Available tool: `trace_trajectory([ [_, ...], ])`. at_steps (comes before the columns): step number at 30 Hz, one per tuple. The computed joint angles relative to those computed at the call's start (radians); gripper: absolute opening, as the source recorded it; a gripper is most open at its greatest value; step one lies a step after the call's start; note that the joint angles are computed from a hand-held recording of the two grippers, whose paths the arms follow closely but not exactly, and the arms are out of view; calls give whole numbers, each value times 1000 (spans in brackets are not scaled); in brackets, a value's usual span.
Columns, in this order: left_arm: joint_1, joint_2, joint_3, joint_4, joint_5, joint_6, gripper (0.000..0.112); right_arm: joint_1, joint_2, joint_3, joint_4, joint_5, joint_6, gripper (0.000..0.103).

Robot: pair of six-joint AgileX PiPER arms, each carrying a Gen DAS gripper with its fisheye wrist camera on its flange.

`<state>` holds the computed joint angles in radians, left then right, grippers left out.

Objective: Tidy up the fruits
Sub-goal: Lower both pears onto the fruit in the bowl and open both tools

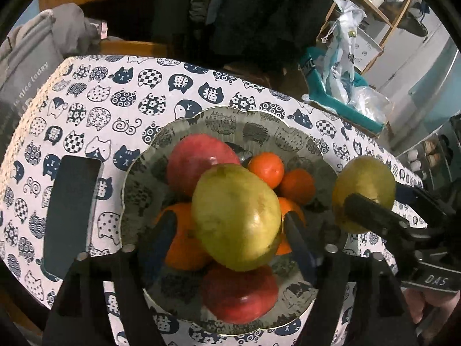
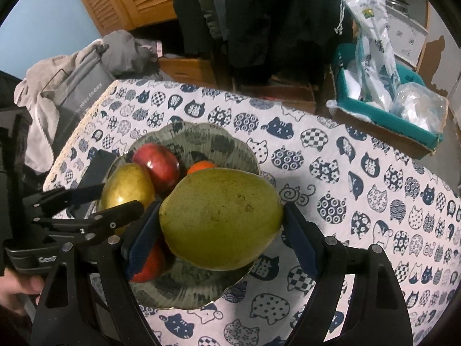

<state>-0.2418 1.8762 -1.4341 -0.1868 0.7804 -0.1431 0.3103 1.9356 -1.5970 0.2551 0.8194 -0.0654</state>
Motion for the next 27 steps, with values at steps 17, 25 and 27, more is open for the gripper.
trace_trajectory([
  [17,34,-135,71,32,49,-36,82,44,75,-55,-36,104,-39,83],
  [25,-16,-193,62,83,75,-71,82,40,7,-21,-56,42,-23,83],
  [27,-34,-211,56,111,78,-86,82,34,-17,-11,-54,31,-13,82],
])
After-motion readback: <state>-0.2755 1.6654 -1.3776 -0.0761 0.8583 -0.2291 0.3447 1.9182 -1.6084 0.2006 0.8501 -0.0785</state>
